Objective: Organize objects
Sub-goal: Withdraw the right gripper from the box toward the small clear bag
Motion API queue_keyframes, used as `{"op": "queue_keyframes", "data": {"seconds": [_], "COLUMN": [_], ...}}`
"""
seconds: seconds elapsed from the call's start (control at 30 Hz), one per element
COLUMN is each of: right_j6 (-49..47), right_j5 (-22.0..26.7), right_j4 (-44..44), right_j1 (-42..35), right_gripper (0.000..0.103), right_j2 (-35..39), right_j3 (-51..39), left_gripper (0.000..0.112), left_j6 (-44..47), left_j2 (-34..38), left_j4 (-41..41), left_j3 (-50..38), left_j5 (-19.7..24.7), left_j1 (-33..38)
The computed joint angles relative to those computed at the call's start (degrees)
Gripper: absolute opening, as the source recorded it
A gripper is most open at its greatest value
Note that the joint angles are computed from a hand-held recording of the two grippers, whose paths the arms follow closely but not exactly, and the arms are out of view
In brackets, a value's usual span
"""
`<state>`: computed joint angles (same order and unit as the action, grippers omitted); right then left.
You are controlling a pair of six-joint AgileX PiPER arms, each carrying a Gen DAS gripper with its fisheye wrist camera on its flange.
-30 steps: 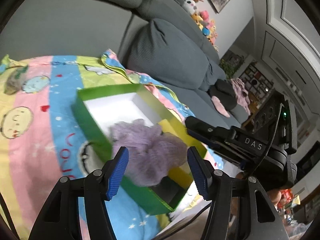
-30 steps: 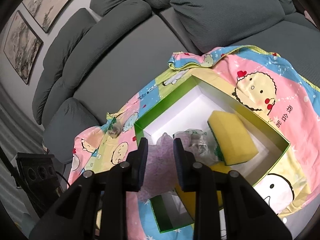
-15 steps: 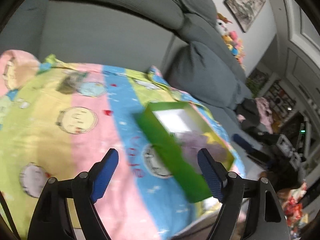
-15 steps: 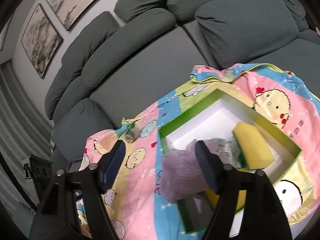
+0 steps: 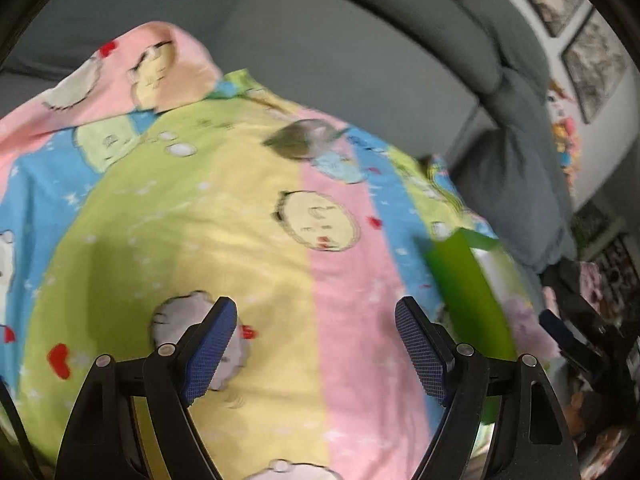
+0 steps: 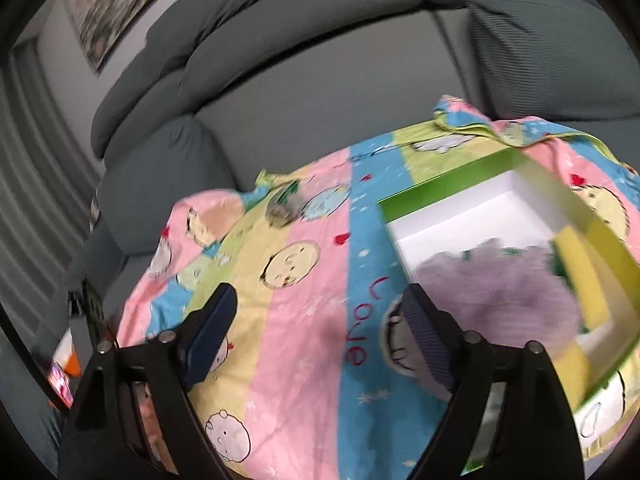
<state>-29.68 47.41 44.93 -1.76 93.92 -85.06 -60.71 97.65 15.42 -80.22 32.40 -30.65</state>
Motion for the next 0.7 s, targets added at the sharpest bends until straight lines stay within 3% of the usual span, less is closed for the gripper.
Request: {"op": "queue_keyframes", "data": {"seconds": [0.13,0.2,0.33,0.4,0.5,0.6,0.67,0.7], "right_j6": [7.32,11.07,15.40,18.72,29.24,38.49,38.82,37.28], "right_j5": [-4.03,-6.57,-8.24,-9.53,-12.51,-11.08,-9.57,-11.61], "right_j4": [-9.98,-15.80,-20.75,-24.54,-35.34,-43.07,-40.66,-37.96], "right_j1": [7.44,11.04,14.86,16.62,19.01,19.59,18.48,18.00], "right_gripper": [0.094,0.094,0.094,0.094,0.094,0.094,0.099,0.102], "right_j2": [2.95,4.48,8.88,11.22,14.33,18.51,21.16,20.73], "right_j3": [-1.89,-2.40,-4.07,-4.82,-5.75,-9.11,-10.97,-9.87], "left_gripper": [0.081,0.081,0.081,0.081,0.081,0.081,0.081,0.081], "left_j6": [-9.26,-8.94,-9.65,-11.40,-7.98,-7.35,-7.19,-6.90], "left_j2": [1.79,2.76,3.49,3.37,4.98,6.81,7.11,7.05], "left_j4": [10.64,11.69,12.89,12.97,9.11,9.03,9.18,8.80], "left_j3": [-2.20,-3.29,-3.54,-2.30,-3.38,-5.70,-6.01,-5.86], "left_j5": [8.95,12.37,14.88,13.25,13.09,15.72,15.89,15.40], "left_j1": [-1.32,-1.33,-0.72,-0.20,0.82,0.29,0.02,0.07]}}
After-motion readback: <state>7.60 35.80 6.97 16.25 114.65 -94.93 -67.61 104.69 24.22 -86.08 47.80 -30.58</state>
